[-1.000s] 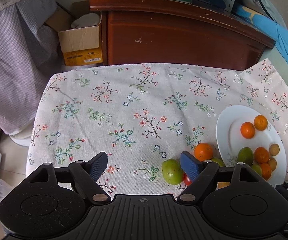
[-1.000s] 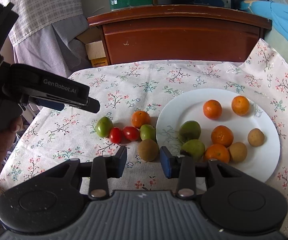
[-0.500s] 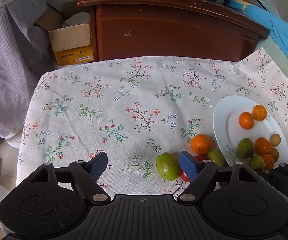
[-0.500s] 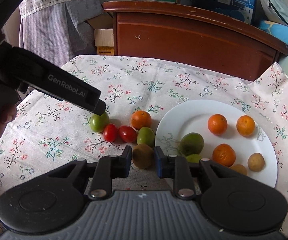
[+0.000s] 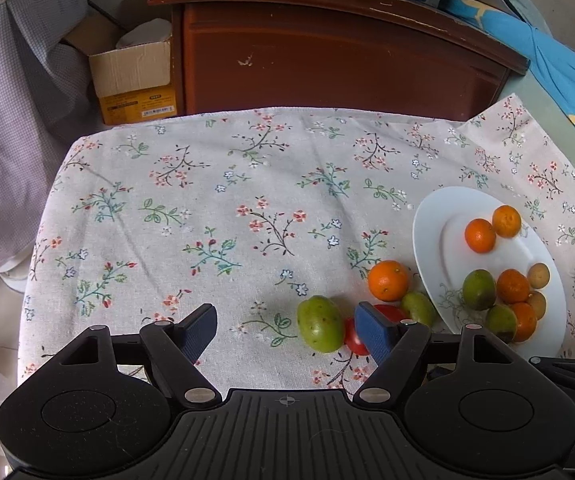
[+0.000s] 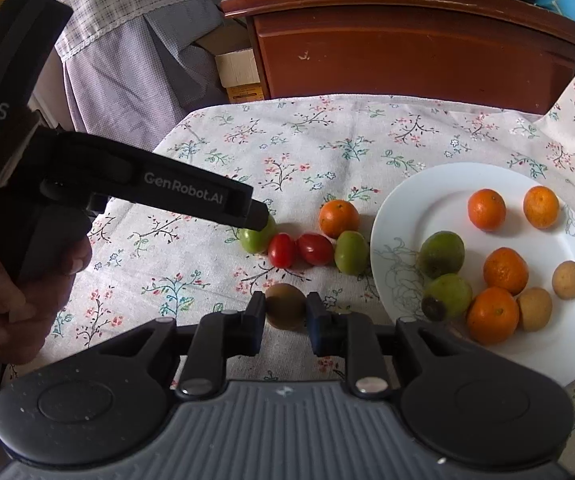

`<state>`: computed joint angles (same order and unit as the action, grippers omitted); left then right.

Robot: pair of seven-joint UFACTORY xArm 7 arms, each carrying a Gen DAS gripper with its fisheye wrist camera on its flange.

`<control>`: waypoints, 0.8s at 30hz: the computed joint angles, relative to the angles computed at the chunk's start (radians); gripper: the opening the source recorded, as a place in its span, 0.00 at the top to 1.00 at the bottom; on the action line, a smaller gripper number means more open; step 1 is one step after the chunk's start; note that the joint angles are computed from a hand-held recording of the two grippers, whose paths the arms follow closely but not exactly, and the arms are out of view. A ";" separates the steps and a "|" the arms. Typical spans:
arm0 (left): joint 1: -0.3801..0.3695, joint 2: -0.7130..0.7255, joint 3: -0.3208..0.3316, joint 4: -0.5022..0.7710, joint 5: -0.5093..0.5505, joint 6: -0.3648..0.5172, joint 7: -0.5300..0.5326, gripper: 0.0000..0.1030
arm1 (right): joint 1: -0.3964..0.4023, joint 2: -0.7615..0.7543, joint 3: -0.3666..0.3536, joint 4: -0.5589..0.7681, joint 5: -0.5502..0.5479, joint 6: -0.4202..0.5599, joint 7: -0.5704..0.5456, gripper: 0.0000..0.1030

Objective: Organize fruits
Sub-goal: 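Grasp another brown kiwi from the cluster with the right tool, then grasp a green fruit with the left tool while the right tool holds its kiwi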

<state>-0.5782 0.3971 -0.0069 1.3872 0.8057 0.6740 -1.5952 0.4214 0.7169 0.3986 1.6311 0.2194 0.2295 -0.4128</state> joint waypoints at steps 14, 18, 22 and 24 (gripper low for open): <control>-0.010 0.031 0.032 -0.001 0.003 -0.100 -0.088 0.46 | -0.004 0.001 0.006 -0.009 0.003 -0.012 0.011 0.75; -0.005 0.028 0.037 -0.013 -0.005 -0.132 -0.109 0.46 | -0.006 0.003 0.010 -0.006 0.004 -0.008 0.012 0.75; -0.007 0.023 0.044 -0.021 -0.004 -0.143 -0.129 0.50 | -0.007 0.006 0.010 -0.003 0.006 -0.005 0.012 0.74; -0.005 0.021 0.045 -0.027 0.004 -0.166 -0.133 0.59 | -0.006 0.006 0.010 -0.003 0.006 -0.005 0.012 0.74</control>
